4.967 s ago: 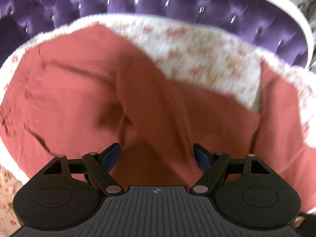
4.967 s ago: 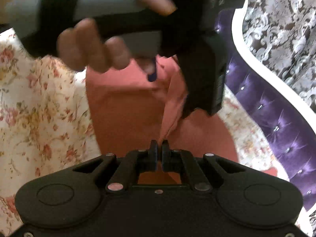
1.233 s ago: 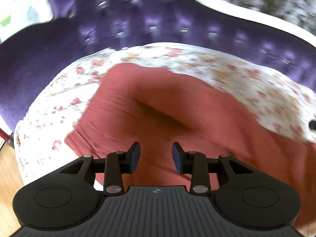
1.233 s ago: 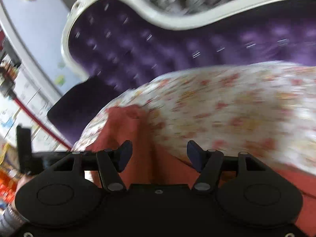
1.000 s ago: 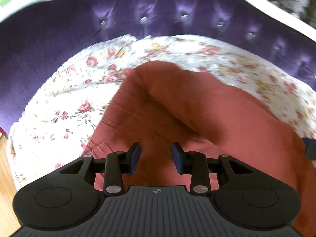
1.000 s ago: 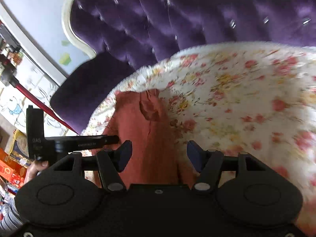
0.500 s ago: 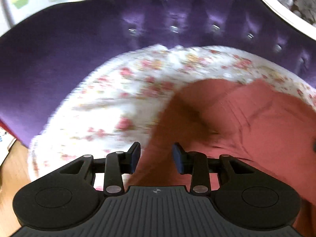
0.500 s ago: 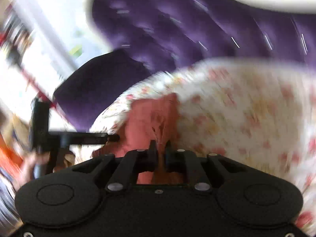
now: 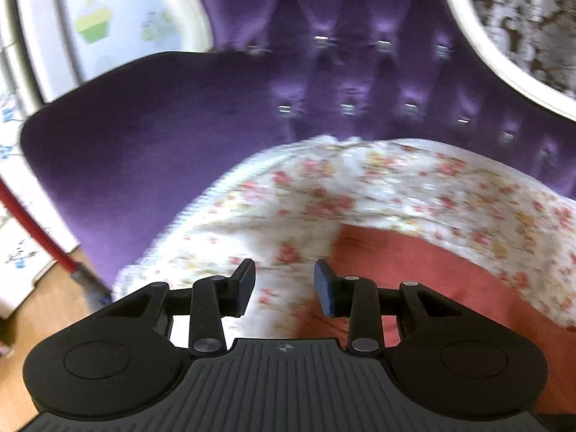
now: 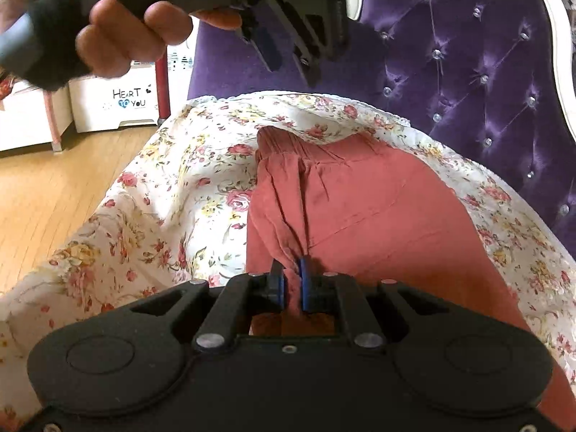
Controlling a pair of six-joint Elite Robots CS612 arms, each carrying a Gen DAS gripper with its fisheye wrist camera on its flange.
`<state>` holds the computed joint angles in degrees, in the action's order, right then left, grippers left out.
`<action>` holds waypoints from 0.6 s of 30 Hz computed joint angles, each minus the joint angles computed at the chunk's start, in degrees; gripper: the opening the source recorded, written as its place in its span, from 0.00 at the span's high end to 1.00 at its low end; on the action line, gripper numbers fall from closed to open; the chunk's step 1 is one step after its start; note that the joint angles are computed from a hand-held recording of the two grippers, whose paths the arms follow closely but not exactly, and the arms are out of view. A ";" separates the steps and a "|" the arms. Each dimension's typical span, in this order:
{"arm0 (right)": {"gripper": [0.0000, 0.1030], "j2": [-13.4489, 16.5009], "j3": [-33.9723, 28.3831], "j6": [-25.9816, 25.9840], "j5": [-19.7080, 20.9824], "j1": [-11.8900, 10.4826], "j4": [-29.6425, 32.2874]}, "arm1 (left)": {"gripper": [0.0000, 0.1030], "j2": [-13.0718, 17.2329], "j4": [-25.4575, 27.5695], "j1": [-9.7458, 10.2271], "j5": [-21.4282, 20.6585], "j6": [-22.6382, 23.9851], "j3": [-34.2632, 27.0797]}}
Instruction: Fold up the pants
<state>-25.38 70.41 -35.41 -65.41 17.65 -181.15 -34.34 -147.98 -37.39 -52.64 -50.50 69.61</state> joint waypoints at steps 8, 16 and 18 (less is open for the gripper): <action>0.61 -2.61 3.23 0.13 6.73 -2.34 0.51 | 0.65 5.01 3.58 -0.47 -7.92 8.95 -6.45; 0.51 -5.61 6.76 12.93 5.29 -8.50 -4.64 | 0.65 4.60 4.71 -2.75 -2.14 9.98 -6.08; 0.51 -4.90 4.79 16.69 2.42 -9.39 -4.03 | 0.65 4.19 1.95 -3.15 -3.72 9.37 -5.83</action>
<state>-30.28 75.20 -18.72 -62.99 8.27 -185.19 -30.15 -146.02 -40.54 -56.36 -41.12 63.78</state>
